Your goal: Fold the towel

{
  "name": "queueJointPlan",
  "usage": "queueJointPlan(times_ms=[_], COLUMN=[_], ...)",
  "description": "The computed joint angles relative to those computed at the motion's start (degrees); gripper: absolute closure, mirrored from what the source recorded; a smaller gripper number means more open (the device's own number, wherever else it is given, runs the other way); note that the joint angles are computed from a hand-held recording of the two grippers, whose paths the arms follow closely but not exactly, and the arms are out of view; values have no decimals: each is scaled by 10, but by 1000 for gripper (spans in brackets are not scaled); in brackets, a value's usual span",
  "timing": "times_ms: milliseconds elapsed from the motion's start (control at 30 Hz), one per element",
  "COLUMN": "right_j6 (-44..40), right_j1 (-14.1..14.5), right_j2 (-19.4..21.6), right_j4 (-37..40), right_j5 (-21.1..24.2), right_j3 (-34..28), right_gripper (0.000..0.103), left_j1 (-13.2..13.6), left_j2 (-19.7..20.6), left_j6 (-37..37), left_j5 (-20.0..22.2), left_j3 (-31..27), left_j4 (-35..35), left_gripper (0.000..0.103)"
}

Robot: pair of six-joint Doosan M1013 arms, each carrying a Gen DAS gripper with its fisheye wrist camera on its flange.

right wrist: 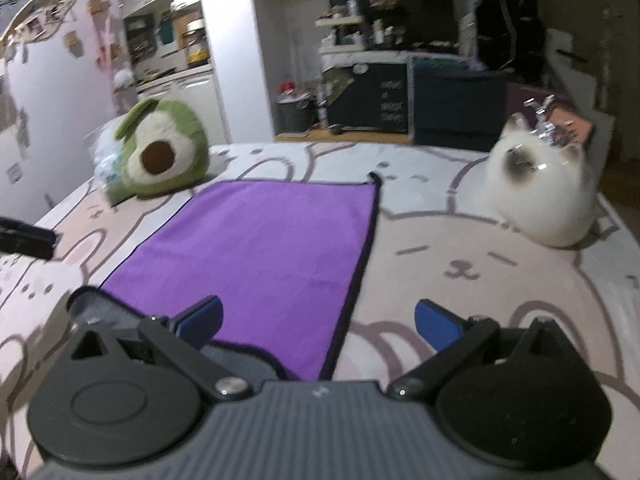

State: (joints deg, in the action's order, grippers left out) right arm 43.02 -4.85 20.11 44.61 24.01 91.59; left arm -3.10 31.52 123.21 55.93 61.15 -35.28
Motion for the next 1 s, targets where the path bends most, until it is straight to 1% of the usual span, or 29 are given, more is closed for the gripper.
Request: queueJointPlan(times_ms=[33, 67, 100, 167, 267, 333, 400, 567, 600, 733, 833, 900, 933, 1000], right_j6=[-4, -4, 5, 21, 24, 33, 37, 56, 59, 72, 70, 70, 71, 78], right_j1=[-2, -3, -4, -6, -11, -13, -14, -12, -11, -10, -9, -8, -8, -7], right_j2=[2, 5, 8, 13, 20, 24, 28, 37, 38, 43, 46, 47, 48, 50], right_j4=[3, 5, -1, -13, -11, -16, -21, -48, -54, -68, -74, -84, -90, -100], right_j5=[11, 20, 27, 43, 71, 90, 106, 152, 158, 181, 198, 209, 213, 223], right_j3=[-2, -5, -10, -17, -27, -33, -39, -56, -58, -66, -70, -73, -74, -78], right_gripper=[0, 0, 0, 0, 1, 8, 28, 49, 52, 55, 61, 65, 65, 71], left_j1=[0, 1, 1, 0, -2, -3, -3, -3, -4, -5, -6, -8, -8, -9], left_j2=[4, 8, 11, 17, 24, 28, 32, 40, 42, 49, 52, 53, 54, 55], left_j6=[-4, -6, -6, -6, -15, -16, -17, -23, -24, -27, -26, -24, -24, -24], left_j5=[9, 19, 28, 46, 64, 72, 80, 98, 102, 120, 135, 142, 144, 148], left_j3=[-5, -10, -14, -22, -31, -35, -40, -52, -55, -64, -70, -72, -73, -75], left_j4=[3, 7, 9, 16, 29, 35, 36, 43, 46, 53, 60, 64, 67, 70], left_gripper=[15, 19, 23, 28, 37, 39, 43, 49, 51, 58, 69, 81, 82, 83])
